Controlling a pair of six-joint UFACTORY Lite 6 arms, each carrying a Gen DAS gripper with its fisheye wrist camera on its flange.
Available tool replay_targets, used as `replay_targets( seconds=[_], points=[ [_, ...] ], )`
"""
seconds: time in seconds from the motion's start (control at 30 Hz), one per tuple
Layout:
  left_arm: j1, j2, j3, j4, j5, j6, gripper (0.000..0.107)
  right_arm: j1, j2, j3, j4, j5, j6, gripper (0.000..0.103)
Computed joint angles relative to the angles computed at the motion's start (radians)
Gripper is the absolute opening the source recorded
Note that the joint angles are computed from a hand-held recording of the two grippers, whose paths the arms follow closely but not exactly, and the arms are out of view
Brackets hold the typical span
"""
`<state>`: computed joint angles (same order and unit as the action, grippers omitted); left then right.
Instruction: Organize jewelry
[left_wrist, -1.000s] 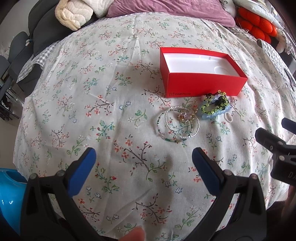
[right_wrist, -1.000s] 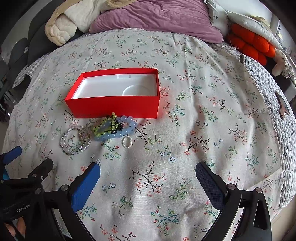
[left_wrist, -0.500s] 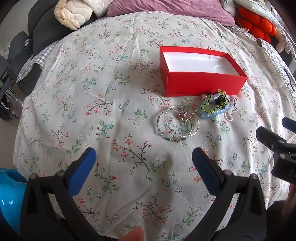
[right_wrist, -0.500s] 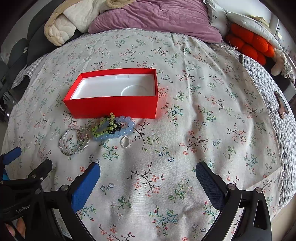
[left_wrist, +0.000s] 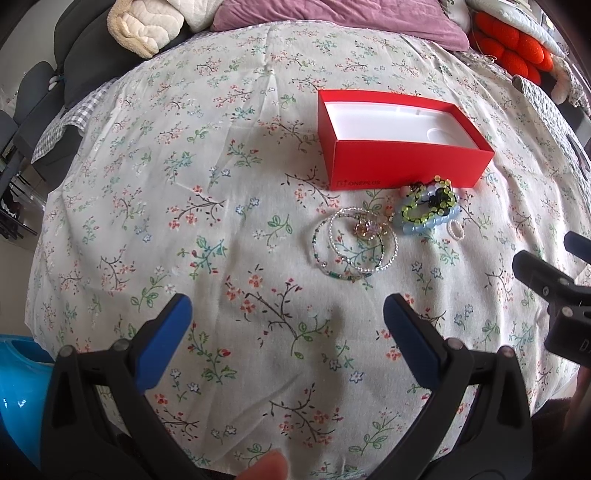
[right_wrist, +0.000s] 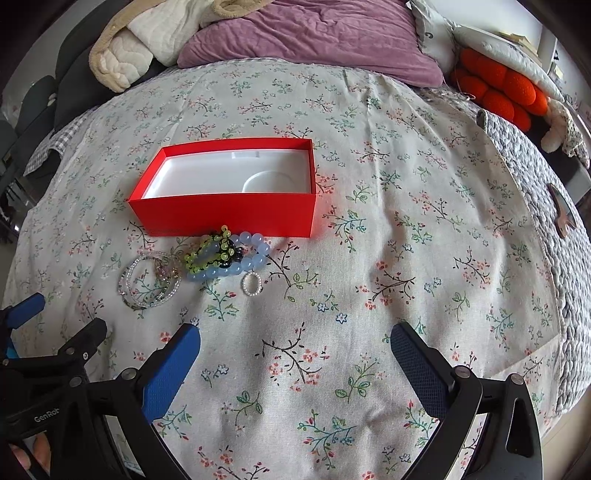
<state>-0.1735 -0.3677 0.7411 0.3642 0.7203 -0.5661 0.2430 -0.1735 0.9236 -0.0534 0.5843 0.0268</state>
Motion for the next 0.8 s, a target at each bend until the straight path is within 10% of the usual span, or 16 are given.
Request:
replay_targets(
  seconds=[0.8],
  points=[
    [0.139,0.019,0.038,-0.297,0.020,0.326,0.103,0.000,0.035,0.055,0.129,0.032,-0.152,0.103]
  ],
)
